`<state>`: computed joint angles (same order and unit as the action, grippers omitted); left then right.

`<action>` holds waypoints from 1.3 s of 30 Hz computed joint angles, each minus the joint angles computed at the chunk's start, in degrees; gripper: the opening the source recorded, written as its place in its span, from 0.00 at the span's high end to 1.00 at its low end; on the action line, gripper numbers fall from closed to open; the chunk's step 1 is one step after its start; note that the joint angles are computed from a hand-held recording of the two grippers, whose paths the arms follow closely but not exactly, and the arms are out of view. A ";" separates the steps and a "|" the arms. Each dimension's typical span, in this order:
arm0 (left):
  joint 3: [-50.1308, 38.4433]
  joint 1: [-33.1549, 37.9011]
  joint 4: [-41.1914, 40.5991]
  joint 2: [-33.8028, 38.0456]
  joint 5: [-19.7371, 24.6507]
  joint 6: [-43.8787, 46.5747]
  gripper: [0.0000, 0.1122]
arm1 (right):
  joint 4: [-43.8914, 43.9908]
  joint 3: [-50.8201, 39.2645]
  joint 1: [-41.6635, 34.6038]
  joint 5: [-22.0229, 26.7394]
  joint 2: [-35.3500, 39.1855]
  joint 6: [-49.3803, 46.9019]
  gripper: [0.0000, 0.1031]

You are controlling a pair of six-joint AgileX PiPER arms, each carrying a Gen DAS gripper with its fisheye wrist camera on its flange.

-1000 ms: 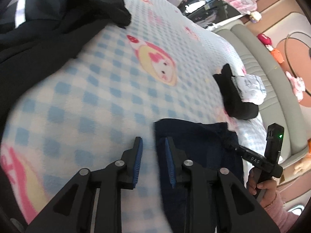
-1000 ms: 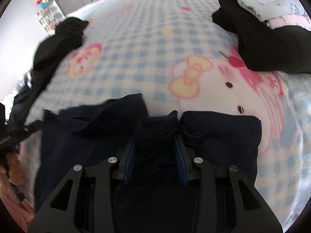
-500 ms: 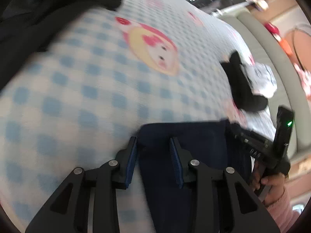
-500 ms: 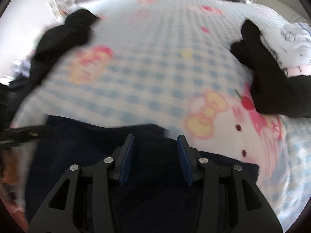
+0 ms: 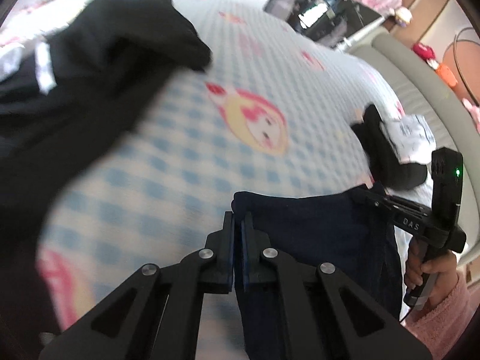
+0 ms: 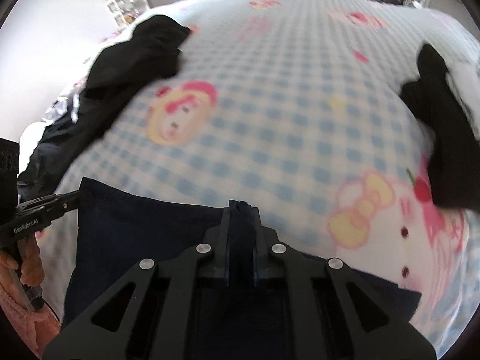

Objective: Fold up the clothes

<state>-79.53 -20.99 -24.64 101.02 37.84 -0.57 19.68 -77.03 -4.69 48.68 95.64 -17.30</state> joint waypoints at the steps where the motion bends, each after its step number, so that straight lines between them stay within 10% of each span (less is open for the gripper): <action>1: -0.02 0.61 0.50 -0.24 -0.09 -0.14 0.96 | 1.12 -0.43 0.31 -0.52 0.27 -0.61 0.92; 13: -3.60 2.34 0.12 5.94 3.54 2.74 0.85 | 0.47 -5.30 2.05 -3.63 10.05 7.26 0.81; 15: -0.05 3.19 -2.95 2.21 1.79 3.97 0.57 | -1.42 -2.87 2.11 -4.97 6.40 9.98 0.72; 39: 38.16 -14.58 -4.10 -32.76 -7.04 -10.27 0.76 | -4.52 43.22 0.68 5.25 -49.53 19.37 0.64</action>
<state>-41.37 -35.57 -28.74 68.26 30.80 -10.84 15.17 -33.81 -4.01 53.93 46.11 2.08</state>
